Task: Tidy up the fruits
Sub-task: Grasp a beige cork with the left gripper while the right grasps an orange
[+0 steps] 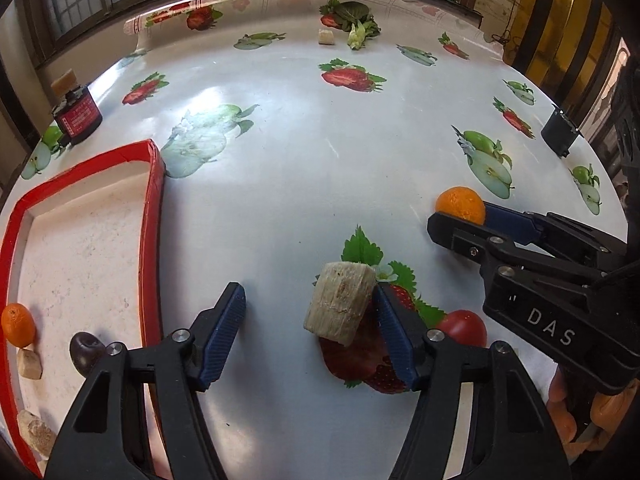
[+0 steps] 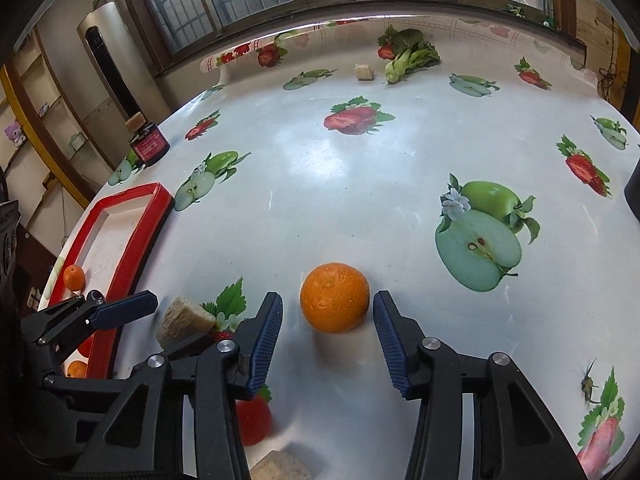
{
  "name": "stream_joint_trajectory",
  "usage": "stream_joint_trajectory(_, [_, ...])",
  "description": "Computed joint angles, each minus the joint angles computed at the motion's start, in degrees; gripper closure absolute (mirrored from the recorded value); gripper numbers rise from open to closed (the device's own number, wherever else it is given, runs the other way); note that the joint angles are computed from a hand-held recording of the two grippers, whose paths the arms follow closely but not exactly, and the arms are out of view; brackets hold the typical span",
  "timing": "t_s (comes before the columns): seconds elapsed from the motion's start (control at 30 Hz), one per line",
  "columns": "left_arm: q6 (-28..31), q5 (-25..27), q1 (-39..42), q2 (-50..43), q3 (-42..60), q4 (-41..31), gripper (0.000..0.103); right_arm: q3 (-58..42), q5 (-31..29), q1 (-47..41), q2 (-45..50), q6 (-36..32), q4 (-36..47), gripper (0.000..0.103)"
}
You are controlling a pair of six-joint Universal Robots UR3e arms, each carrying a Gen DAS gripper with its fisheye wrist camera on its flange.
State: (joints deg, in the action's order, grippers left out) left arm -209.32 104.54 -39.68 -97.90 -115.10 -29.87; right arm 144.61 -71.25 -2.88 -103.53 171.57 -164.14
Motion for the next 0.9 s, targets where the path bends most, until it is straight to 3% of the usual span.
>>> stream_joint_trajectory(0.03, [0.25, 0.02, -0.01, -0.02, 0.03, 0.27, 0.051, -0.59, -0.45, 0.44, 1.00, 0.12, -0.37, 0.064])
stream_joint_trajectory(0.07, [0.89, -0.70, 0.32, 0.23, -0.42, 1.32, 0.068, -0.47, -0.85, 0.62, 1.29, 0.19, -1.21, 0.068])
stream_joint_trajectory(0.1, [1.64, -1.51, 0.70, 0.40, -0.68, 1.98, 0.077, -0.21, -0.56, 0.37, 1.24, -0.11, -1.48, 0.068])
stream_joint_trajectory(0.13, [1.97, -2.04, 1.03, 0.60, -0.73, 1.97, 0.078, 0.25, 0.05, -0.16, 0.95, -0.25, -1.69, 0.069])
stream_joint_trajectory(0.23, [2.71, -3.41, 1.45, 1.94, -1.90, 3.19, 0.078, 1.63, 1.43, -1.42, -1.06, -0.62, -0.89, 0.069])
stream_joint_trajectory(0.6, [-0.78, 2.78, -0.32, 13.30, -7.94, 2.51, 0.078, 3.31, 4.99, -3.43, -18.47, -0.99, 11.20, 0.069])
stream_joint_trajectory(0.9, [-3.82, 4.96, 0.64, 23.95, -14.62, 0.77, 0.078, 0.51, 3.68, 3.46, -22.44, 4.50, 13.00, 0.069])
